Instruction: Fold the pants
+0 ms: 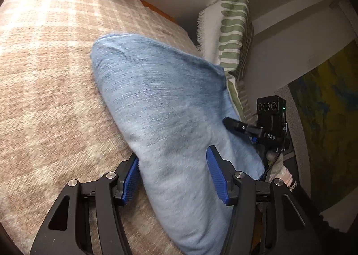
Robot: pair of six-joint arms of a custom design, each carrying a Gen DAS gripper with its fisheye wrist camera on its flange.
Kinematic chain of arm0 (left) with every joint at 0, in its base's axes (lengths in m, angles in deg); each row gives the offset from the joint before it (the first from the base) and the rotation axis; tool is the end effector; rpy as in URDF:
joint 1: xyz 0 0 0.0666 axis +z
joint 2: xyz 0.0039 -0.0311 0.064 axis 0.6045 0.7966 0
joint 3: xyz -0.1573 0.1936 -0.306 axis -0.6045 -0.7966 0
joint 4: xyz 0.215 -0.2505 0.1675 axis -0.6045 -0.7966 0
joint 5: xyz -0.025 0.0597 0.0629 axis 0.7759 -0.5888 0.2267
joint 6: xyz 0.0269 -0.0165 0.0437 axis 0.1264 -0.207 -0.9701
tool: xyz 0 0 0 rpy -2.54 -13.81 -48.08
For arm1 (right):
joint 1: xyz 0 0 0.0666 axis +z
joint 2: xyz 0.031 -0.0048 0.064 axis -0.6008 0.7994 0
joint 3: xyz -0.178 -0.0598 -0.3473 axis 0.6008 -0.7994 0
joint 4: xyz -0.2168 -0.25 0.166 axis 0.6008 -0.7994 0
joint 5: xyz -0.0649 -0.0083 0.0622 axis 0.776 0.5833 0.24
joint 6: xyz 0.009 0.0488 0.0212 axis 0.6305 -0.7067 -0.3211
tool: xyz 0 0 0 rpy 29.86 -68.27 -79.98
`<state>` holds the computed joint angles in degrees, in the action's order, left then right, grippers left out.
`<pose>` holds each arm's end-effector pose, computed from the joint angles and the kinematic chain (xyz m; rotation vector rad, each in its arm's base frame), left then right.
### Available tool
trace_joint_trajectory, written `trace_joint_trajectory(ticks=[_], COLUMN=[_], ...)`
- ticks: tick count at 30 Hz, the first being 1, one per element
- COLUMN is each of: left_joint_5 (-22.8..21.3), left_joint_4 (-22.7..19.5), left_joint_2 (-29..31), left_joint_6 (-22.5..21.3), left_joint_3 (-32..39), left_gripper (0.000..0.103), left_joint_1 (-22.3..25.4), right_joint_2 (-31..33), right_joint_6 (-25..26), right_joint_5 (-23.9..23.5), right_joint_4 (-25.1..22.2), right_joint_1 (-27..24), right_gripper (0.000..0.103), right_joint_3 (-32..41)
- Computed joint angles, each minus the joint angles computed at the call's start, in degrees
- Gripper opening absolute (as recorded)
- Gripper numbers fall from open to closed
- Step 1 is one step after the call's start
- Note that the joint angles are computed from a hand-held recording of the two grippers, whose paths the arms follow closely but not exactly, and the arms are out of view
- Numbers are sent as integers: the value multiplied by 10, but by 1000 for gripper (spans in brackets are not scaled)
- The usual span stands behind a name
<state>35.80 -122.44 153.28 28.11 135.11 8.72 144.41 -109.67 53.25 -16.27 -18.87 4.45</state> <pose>0.4679 -0.2750 0.5076 0.1088 2.4066 -1.1975 0.3629 0.1289 0.5121 -0.0204 2.5530 0.6718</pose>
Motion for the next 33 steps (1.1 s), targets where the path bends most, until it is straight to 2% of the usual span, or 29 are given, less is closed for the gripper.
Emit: trace_joint_trajectory(ticks=[1,2,4,5,8,11,14,19,25,28,33], left_joint_5=[0,-3,-9,-12,-25,-30,-33,-36,-33,-32,-27], left_joint_4=[1,0,6,12,13,14,14,9,-10,-32,-94], left_joint_2=[3,7,11,11,16,16,14,26,62,95,184], left_joint_6=[2,2,6,8,2,-3,-13,-30,-52,-68,-86], left_joint_3=[3,8,10,10,22,27,28,60,137,197,355], left_gripper=[46,38,32,28,22,20,19,18,17,16,16], left_joint_1=[-1,-3,-5,-6,-11,-12,-12,-12,-1,8,28], right_joint_2=[2,4,10,13,28,44,50,62,97,121,173], right_joint_6=[1,2,5,8,16,15,17,28,49,65,99], right_joint_5=[13,31,65,82,142,200,236,269,301,308,307], right_joint_4=[-5,-13,-33,-43,-81,-112,-124,-142,-151,-146,-136], right_joint_1=[7,15,31,39,66,91,109,131,137,127,90], right_gripper=[46,43,32,30,25,23,22,20,20,20,19], right_joint_3=[7,16,36,46,82,115,139,182,257,294,364])
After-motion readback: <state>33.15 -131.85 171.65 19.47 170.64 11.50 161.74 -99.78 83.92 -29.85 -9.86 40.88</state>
